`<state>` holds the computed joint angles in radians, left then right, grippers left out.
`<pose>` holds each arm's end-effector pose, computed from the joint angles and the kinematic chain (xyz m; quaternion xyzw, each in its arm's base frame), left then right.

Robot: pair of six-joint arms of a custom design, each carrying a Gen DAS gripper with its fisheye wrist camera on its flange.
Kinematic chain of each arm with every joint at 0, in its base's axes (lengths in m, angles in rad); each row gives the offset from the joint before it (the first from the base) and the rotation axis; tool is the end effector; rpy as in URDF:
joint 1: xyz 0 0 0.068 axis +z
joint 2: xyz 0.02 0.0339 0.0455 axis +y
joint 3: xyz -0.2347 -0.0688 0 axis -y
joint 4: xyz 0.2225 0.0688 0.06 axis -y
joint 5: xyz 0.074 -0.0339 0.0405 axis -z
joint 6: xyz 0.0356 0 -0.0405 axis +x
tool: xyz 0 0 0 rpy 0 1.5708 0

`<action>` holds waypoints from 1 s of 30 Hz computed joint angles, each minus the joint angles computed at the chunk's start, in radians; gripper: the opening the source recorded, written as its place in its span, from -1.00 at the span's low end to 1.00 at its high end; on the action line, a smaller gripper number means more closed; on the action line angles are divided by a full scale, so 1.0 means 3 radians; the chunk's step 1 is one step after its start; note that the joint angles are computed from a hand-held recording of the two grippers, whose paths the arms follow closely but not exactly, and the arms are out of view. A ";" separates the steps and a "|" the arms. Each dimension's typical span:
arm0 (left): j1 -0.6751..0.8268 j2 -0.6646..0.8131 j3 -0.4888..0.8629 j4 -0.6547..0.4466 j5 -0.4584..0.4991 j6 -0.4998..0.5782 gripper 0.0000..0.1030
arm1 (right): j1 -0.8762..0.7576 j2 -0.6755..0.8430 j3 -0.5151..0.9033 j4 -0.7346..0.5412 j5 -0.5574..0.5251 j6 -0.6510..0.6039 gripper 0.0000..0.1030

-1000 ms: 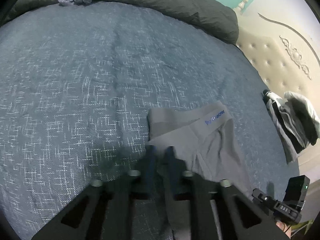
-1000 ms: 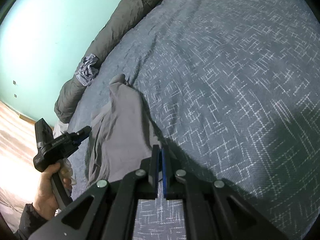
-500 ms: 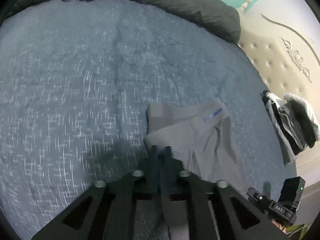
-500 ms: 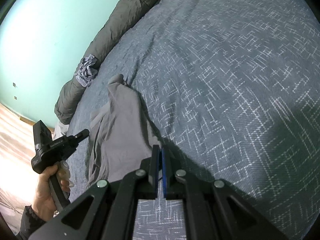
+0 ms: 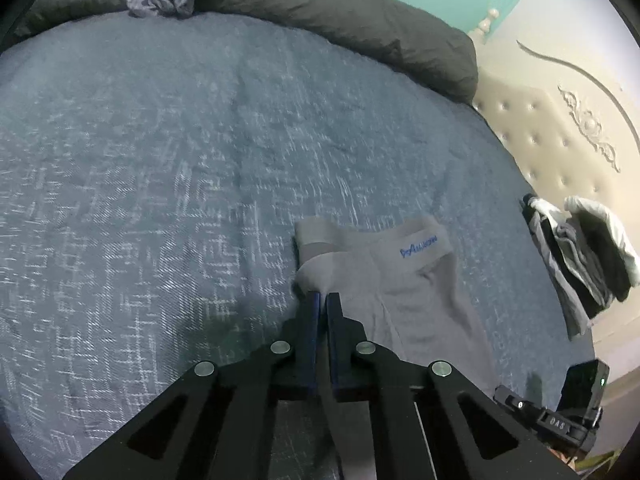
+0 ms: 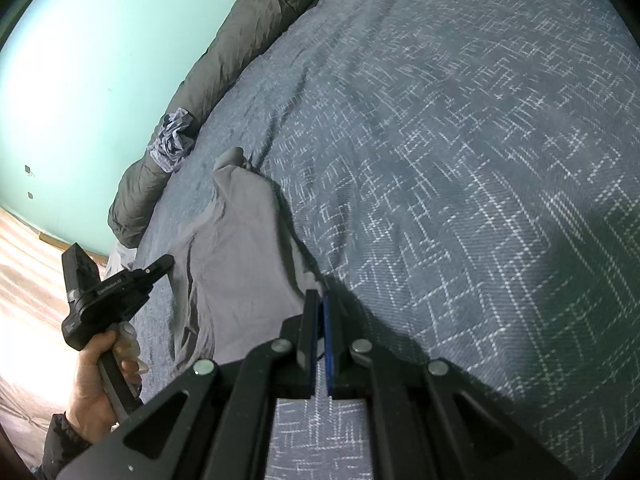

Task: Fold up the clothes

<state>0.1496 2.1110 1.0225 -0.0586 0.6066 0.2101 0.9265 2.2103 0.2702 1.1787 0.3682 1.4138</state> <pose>0.3387 0.0305 0.0514 0.0910 0.9307 -0.2514 0.2497 0.1384 0.1629 -0.0013 0.2880 0.8596 0.2908 0.3059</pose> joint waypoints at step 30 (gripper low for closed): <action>-0.0216 0.0771 0.1201 -0.0652 0.0032 -0.0407 -0.90 | 0.0240 -0.0231 -0.0153 -0.0115 0.0131 0.0200 -0.96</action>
